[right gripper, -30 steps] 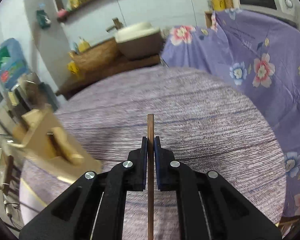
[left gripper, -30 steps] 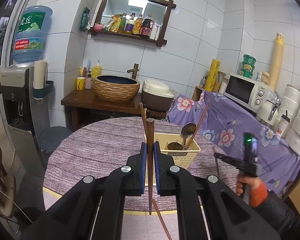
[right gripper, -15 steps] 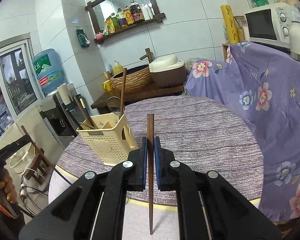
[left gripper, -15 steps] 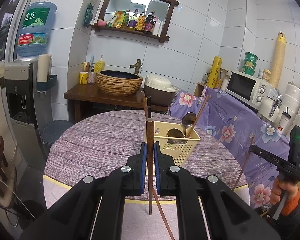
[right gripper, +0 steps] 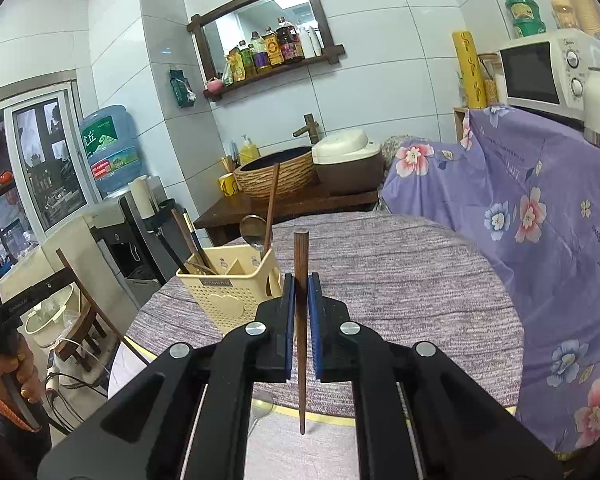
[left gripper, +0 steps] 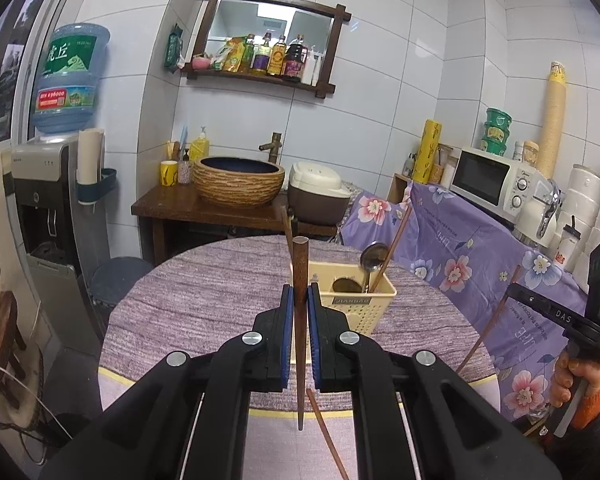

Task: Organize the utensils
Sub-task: 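Lower both wooden chopsticks into the caddy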

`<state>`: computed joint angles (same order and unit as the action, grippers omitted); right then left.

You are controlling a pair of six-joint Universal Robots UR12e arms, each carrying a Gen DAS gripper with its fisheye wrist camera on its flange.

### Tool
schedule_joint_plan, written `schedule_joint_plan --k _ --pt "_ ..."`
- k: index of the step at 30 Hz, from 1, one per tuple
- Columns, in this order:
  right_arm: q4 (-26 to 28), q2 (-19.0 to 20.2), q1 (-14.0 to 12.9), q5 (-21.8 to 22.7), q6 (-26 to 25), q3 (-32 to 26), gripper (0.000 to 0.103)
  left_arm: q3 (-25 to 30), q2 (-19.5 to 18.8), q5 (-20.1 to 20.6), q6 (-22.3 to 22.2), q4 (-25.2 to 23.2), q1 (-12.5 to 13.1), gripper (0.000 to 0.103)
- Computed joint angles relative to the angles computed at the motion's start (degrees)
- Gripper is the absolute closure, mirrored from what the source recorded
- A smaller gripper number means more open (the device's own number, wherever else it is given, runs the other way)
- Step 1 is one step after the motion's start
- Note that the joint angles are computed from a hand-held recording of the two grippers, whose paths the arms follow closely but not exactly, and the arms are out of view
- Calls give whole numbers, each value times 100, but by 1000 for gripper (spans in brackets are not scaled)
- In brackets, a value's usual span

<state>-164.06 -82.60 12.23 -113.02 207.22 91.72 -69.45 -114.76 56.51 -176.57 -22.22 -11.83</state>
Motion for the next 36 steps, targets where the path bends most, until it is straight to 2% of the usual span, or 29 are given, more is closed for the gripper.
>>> schedule_joint_plan --k 6,8,11,14,17,19,25,31,36 --pt "118 156 -81 186 -323 -596 95 630 -192 -267 -206 -102 4 95" --pt "119 262 -99 252 -420 -914 95 1042 -342 -266 -319 -112 -29 95" --pt "90 476 -121 295 -538 -1472 95 1776 -652 -355 -498 -403 -97 95" --pt "72 748 -117 188 -618 -2009 95 2343 -941 -67 -583 -495 -229 95" --pt "17 1029 -46 -82 -919 -2365 95 2675 -1165 188 -544 -543 -358 95" --pt "69 1127 -67 -35 -820 -2417 95 2688 -1241 364 -530 -399 -421 95" --pt "122 1366 -49 -278 -587 -2225 95 2376 -1313 761 -373 -167 -546 95" --pt "205 1424 -58 -242 -443 -1985 95 1996 -1274 801 -205 -307 -570 95" --pt "322 1442 -113 -155 -296 -1882 95 1912 -1303 763 -80 -646 -585 95"
